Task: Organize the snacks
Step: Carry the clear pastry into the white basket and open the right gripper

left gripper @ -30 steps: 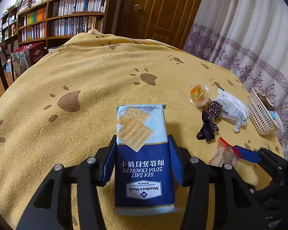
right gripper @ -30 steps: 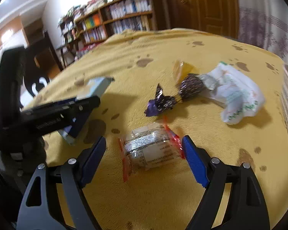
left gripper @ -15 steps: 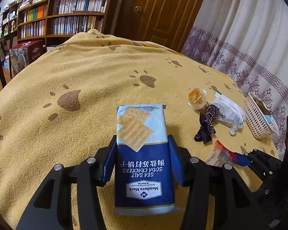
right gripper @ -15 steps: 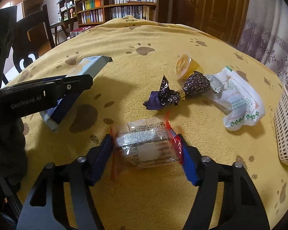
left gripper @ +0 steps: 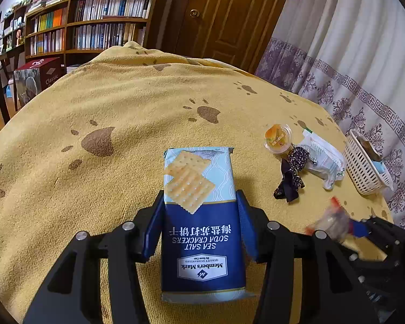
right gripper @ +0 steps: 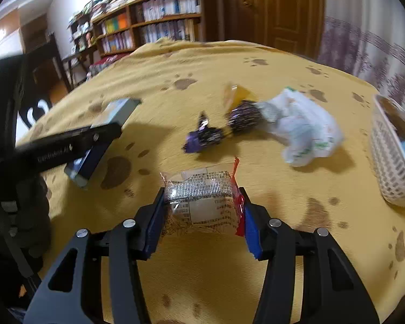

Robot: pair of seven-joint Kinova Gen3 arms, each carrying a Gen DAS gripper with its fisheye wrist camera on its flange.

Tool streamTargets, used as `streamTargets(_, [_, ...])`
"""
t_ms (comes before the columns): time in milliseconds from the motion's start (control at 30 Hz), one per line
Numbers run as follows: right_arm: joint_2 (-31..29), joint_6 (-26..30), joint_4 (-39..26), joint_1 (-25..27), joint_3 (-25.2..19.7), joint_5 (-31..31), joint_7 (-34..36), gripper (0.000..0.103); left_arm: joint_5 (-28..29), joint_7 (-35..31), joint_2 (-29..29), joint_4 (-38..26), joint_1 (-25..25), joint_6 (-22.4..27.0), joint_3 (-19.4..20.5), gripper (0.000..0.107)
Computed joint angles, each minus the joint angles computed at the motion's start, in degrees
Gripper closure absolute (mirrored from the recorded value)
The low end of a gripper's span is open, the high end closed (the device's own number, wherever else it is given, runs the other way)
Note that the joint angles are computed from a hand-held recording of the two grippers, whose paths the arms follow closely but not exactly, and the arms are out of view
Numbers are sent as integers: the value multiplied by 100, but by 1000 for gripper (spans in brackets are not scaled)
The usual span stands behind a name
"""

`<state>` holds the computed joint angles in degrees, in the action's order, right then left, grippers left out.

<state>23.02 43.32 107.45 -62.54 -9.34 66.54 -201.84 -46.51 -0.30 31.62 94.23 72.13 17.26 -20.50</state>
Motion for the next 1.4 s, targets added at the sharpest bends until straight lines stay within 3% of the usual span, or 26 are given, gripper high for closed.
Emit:
streamTargets(333, [-462,353,607,38,-237,352,-1025,50,-59,-73,36,-147,-89,300,215,57])
streamTargets(767, [-763,770,1120,161,-613,577,-1974,50,-348,39,56,-336,-417,816,802,57])
streamTargets(1133, [-1373,1795,1657,207,-1015,375,-2788,50,-479,85,66,-395,-610,993,1095,57])
streamTargets(1400, [-1769,2039,1952,482,-1213,263,-3105,50,-506,69,79,-426,-677,1068,1203,57])
